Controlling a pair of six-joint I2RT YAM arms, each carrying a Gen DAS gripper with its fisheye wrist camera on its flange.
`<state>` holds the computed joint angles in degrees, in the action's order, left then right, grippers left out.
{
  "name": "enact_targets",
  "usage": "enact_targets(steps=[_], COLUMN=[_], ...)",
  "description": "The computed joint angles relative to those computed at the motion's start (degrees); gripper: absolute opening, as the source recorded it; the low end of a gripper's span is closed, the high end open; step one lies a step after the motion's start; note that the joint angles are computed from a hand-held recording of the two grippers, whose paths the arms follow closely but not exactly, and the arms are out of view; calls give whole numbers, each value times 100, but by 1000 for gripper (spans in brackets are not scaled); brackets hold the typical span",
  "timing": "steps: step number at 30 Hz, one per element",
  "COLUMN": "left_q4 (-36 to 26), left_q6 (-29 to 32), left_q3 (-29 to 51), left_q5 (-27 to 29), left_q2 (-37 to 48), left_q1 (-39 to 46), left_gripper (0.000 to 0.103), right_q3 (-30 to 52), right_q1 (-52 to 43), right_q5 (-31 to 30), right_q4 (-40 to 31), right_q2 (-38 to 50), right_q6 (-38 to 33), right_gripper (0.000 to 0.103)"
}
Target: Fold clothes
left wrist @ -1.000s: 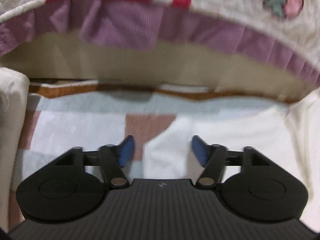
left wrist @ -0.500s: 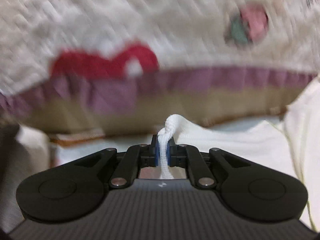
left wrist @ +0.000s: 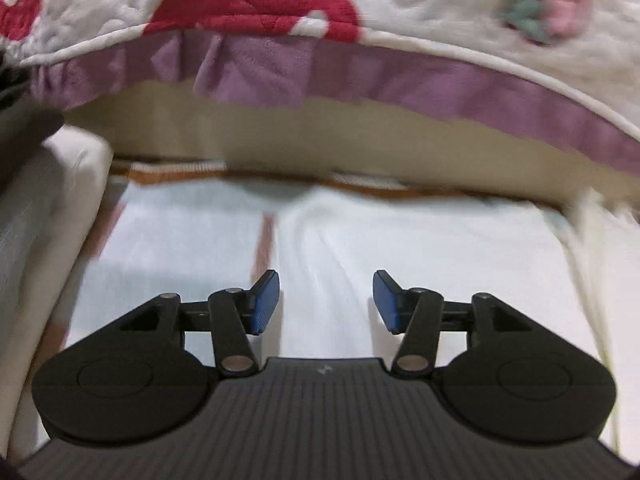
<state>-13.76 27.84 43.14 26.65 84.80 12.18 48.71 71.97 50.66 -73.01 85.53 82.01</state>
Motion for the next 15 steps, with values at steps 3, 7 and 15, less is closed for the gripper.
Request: enact_targets(steps=[3,7,15], left_q4=[-1440,-3561,-5102], left_q6=[1306,3054,5760], left_q3=[-235,-3,-272], left_q5=[478,983,779], left_q2=[-802,-824,-931], left_q1=[1232,3142,5672], left_gripper=[52,52,53], right_q3=[-154,-383,235], right_q1=[1390,2627,3149], right_q5=[-457,-361,-982], right_q4=[323,2190,4384], right_q2=[-720,-703,657], right_q6=[1890,2763,2672], right_gripper=[48,20,20])
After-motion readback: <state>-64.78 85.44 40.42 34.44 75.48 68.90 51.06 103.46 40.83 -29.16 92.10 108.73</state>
